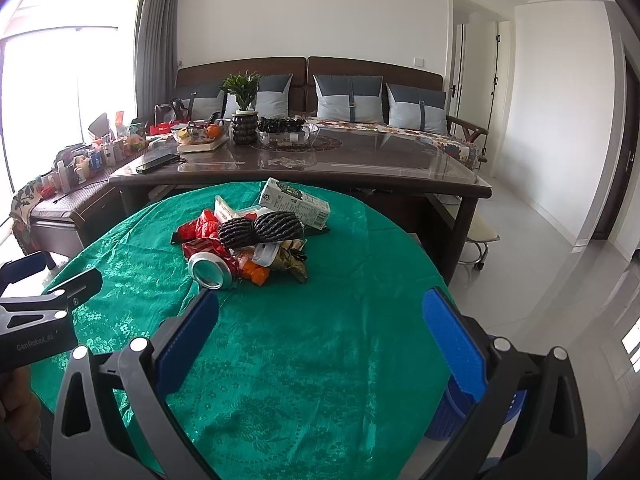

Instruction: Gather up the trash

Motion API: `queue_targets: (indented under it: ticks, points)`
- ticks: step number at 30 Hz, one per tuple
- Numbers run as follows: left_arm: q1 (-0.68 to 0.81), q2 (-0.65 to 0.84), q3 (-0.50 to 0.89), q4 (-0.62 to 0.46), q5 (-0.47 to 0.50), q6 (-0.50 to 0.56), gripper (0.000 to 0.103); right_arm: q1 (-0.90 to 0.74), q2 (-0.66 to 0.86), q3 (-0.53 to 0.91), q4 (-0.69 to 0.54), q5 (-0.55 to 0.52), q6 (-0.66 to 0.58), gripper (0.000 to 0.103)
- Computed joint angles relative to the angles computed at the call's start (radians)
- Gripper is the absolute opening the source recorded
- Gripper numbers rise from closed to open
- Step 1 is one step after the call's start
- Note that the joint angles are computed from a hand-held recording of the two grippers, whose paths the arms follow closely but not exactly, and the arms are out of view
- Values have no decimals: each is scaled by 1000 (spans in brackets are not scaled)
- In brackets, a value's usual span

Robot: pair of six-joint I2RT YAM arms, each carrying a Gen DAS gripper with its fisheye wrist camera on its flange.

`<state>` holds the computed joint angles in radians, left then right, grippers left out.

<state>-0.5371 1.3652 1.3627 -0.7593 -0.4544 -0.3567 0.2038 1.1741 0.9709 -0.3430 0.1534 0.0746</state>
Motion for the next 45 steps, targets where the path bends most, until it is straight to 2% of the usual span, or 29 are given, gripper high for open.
queue_targets:
  ticks: [14,45]
  points:
    - [-2,5,0,1,0,-3,98,-7,-2,-9,6,-8,-3,99]
    - [42,15,-36,25,67,17,98,-26,32,7,-5,-28,-4,98]
